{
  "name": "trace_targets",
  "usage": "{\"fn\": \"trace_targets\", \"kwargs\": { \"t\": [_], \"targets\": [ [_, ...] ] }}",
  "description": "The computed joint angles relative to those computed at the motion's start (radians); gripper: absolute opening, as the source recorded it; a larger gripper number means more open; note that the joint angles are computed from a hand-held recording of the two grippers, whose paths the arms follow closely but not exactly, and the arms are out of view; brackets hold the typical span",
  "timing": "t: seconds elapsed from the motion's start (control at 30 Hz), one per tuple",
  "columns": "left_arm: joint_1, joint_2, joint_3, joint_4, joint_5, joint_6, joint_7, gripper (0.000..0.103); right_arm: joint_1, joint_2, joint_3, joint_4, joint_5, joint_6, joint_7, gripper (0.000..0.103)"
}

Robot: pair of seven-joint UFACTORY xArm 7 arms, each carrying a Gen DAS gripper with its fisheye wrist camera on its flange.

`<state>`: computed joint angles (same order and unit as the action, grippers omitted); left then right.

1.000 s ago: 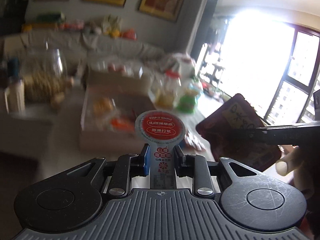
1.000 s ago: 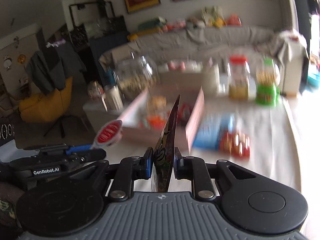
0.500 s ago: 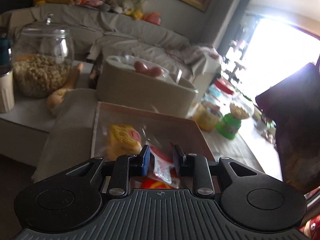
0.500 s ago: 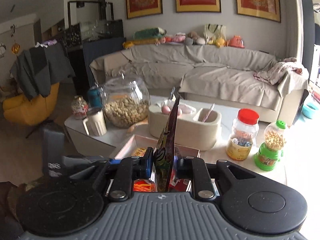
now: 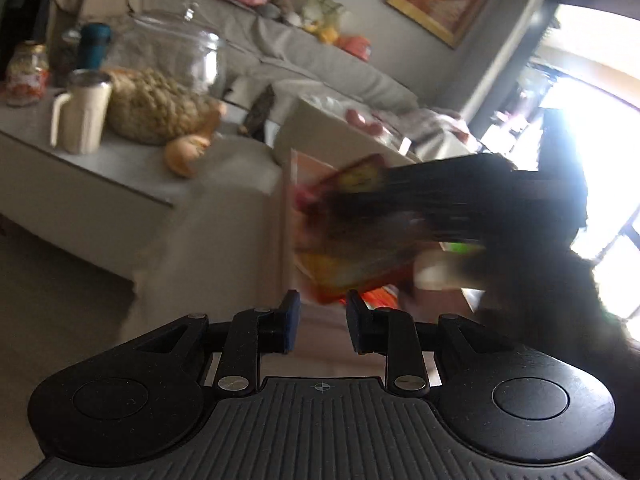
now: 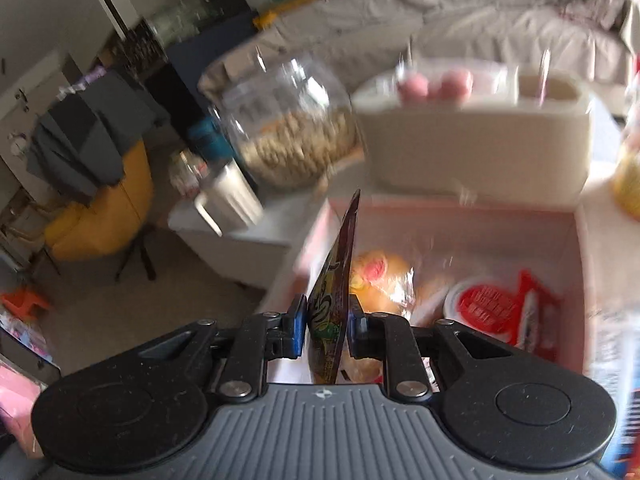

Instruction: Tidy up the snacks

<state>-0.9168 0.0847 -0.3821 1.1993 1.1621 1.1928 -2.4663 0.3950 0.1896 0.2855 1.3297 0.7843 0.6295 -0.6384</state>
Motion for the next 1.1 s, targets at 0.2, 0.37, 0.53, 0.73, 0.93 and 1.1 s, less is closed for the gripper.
{"fn": "trace_targets", "kwargs": {
  "t": [0.2,0.37,0.53,0.73,0.93,1.1],
  "targets": [
    [-0.015,0.066,0.015,0.051,-0.015,-0.033,0.046,0.029,-0.018,-0.114,-0.007,-0.118,0.061,-0.039,-0.221,0.043],
    [-0.050,0.122,0.045,0.098,0.008,-0.076,0.056,0.029,-0.002,-0.286,-0.089,-0.277,0.137,-0.214,-0.423,0.070],
    [-0.077,0.181,0.078,0.161,0.019,-0.131,0.099,0.029,-0.057,-0.314,-0.194,-0.309,0.058,-0.135,-0.356,0.075],
    [-0.108,0.271,0.126,0.274,-0.001,-0.210,0.225,0.029,-0.110,-0.275,-0.211,-0.371,-0.025,-0.179,-0.292,0.075],
    [-0.153,0.359,0.178,0.401,-0.091,-0.236,0.342,0.028,-0.143,-0.049,-0.172,-0.149,0.063,-0.185,-0.151,0.075],
    [-0.189,0.393,0.213,0.448,-0.171,-0.235,0.408,0.028,-0.155,0.133,-0.143,0.045,-0.102,-0.120,0.017,0.045]
  ]
}}
